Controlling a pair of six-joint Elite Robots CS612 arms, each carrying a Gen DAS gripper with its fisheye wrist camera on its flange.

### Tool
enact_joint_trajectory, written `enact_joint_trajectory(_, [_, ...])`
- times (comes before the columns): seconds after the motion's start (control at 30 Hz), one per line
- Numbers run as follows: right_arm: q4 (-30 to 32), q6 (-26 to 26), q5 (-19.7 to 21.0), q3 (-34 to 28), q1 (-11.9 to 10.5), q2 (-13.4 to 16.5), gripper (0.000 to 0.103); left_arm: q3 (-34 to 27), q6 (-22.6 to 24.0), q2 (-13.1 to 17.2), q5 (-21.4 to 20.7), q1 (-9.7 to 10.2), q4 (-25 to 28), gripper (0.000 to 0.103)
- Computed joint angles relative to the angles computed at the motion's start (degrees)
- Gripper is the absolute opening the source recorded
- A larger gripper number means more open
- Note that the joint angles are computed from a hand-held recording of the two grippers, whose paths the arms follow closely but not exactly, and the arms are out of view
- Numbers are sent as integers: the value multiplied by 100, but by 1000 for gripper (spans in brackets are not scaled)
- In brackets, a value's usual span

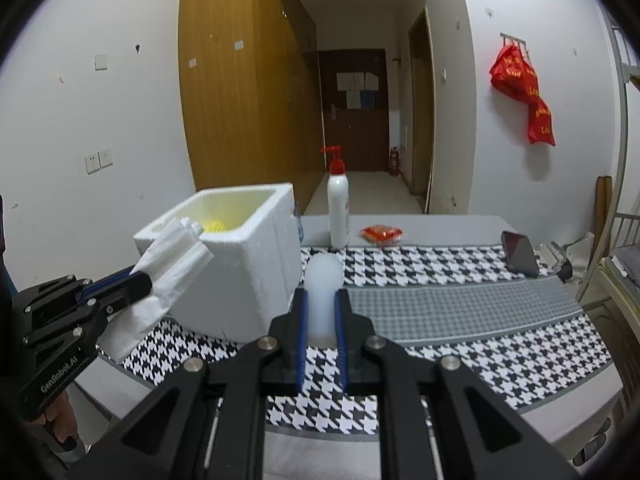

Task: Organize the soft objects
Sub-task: 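Carry the foam tube with the right tool over the box while the left tool carries the tissue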

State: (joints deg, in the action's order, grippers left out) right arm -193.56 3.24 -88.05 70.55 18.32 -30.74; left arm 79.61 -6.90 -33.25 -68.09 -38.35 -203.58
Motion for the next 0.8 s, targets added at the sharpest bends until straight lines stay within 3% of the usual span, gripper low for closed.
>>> enact_joint_trajectory(0.4, [-216, -196, 109, -166, 57, 33, 15, -73, -60, -16, 235, 63, -208, 6])
enact_joint_trajectory(0.8, [-20, -448, 421, -598, 96, 204, 15, 64, -198, -115, 810, 87, -245, 6])
